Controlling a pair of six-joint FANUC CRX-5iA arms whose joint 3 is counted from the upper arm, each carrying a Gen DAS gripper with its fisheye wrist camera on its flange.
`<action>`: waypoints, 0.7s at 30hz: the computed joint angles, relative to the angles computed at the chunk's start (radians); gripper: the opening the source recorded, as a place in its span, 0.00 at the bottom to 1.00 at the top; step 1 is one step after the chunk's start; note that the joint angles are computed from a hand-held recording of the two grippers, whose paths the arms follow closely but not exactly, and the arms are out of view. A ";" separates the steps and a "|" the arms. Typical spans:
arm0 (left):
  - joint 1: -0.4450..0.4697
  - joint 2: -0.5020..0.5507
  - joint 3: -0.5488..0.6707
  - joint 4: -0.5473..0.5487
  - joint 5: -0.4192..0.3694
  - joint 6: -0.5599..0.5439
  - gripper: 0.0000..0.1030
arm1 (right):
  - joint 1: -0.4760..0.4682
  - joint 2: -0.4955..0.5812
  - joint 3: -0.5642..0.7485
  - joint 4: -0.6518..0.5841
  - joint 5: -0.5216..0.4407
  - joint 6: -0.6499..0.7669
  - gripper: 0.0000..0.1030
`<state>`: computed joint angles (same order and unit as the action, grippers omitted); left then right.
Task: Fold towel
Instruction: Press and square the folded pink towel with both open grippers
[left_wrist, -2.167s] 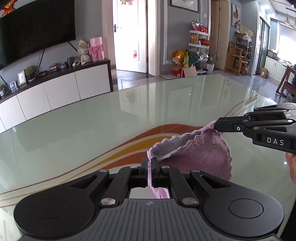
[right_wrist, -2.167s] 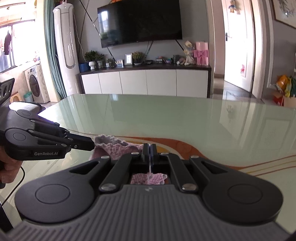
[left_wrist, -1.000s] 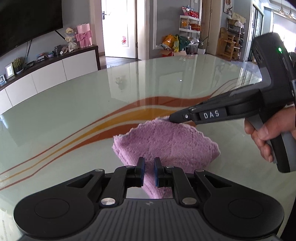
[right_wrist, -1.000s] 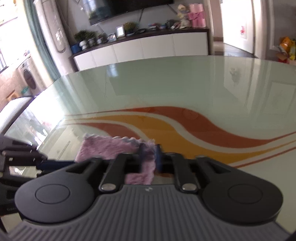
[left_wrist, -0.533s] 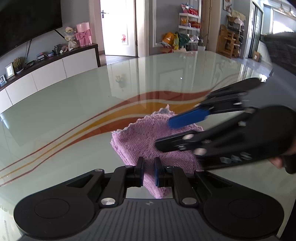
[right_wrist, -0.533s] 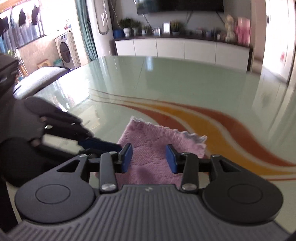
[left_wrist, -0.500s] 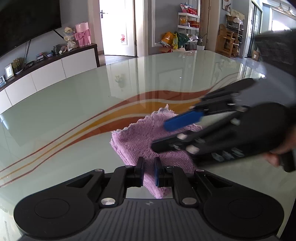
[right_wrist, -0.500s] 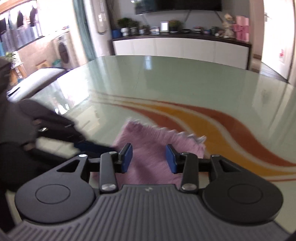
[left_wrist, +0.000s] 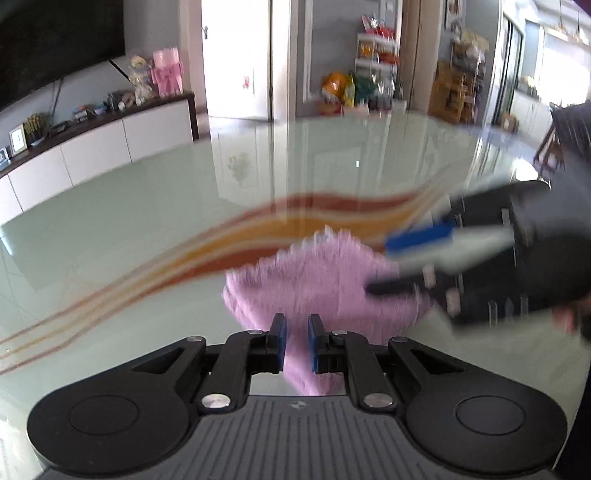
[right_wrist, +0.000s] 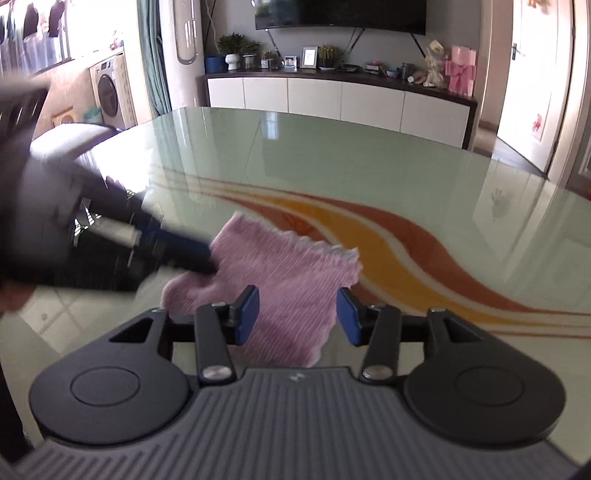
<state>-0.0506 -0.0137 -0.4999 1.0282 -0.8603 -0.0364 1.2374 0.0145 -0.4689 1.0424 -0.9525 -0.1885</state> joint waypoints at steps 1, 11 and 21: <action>-0.011 0.010 0.010 0.009 0.010 -0.002 0.22 | -0.007 0.014 0.010 -0.001 0.005 0.005 0.46; -0.026 0.074 0.042 -0.023 0.138 0.098 0.32 | -0.004 0.016 -0.012 -0.006 0.000 -0.027 0.50; -0.038 0.001 -0.018 0.001 0.150 0.032 0.30 | 0.046 0.046 0.024 -0.063 -0.144 -0.064 0.54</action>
